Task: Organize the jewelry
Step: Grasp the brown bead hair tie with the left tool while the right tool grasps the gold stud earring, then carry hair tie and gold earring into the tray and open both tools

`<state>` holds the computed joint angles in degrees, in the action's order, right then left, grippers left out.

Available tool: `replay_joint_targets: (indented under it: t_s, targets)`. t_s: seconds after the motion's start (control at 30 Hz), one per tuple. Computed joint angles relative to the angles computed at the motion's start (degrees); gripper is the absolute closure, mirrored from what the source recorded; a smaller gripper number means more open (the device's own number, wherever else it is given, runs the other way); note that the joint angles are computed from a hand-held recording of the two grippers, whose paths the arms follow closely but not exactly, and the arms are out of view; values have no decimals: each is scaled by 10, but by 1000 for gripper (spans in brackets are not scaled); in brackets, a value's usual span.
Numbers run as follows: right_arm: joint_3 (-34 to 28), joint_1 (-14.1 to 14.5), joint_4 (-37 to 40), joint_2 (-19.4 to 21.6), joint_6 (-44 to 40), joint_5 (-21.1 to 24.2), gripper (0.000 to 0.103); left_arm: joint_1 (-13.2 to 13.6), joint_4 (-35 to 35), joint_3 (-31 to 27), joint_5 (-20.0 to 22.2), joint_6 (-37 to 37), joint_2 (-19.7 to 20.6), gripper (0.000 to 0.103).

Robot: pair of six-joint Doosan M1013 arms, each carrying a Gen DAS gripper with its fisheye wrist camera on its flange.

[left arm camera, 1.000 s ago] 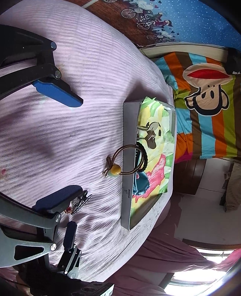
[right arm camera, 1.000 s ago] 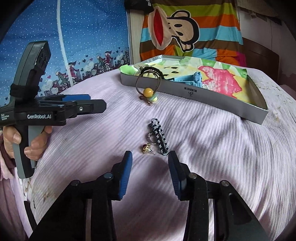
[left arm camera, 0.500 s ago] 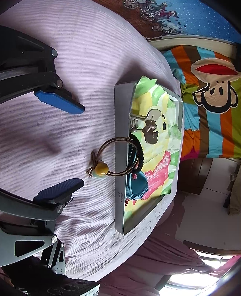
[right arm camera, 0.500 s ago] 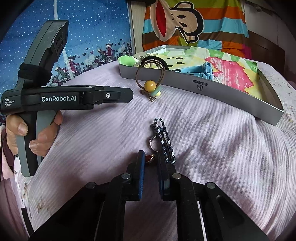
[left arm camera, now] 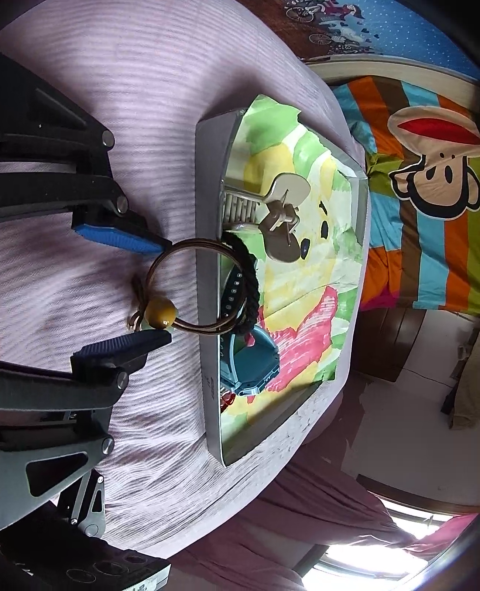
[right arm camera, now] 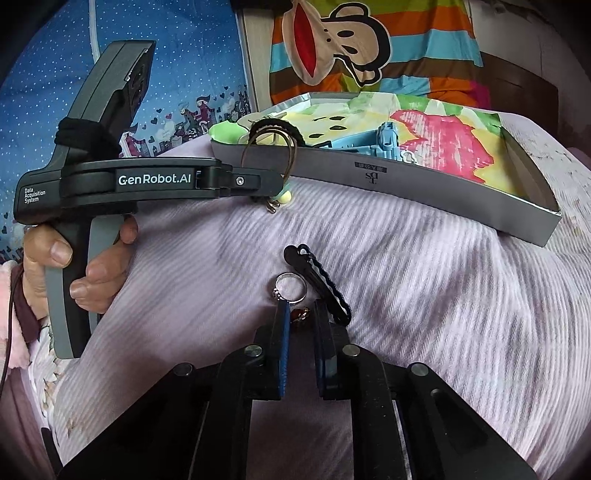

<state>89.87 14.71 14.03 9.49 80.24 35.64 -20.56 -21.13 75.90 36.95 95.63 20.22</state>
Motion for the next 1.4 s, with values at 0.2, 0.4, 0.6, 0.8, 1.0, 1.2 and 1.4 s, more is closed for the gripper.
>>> replay_joint_targets:
  t_s: [0.2,0.4,0.6,0.8,1.0,1.2,1.4]
  targets:
    - [1,0,4,-1,0,-1,92,0,-26,0,4,33,1,85]
    - [6,-1,13,-4,-9,-8,92,-3,-24,12,-2,40,-9,85]
    - [13,-2,29,-12,-29,-18,92,-12,2,34,1,48,-29,85]
    - [20,-3,39,-22,-33,-31,92,-14,-9,57,-4,67,-49,85]
    - [25,-7,46,-32,-29,-55,92,-15,-2,61,-14,63,-59,85]
    - [18,-13,38,-33,-12,-82,92,-16,13,48,-35,44,-60,85]
    - [-5,-24,3,-24,32,-101,92,-20,59,11,-45,-7,-41,85]
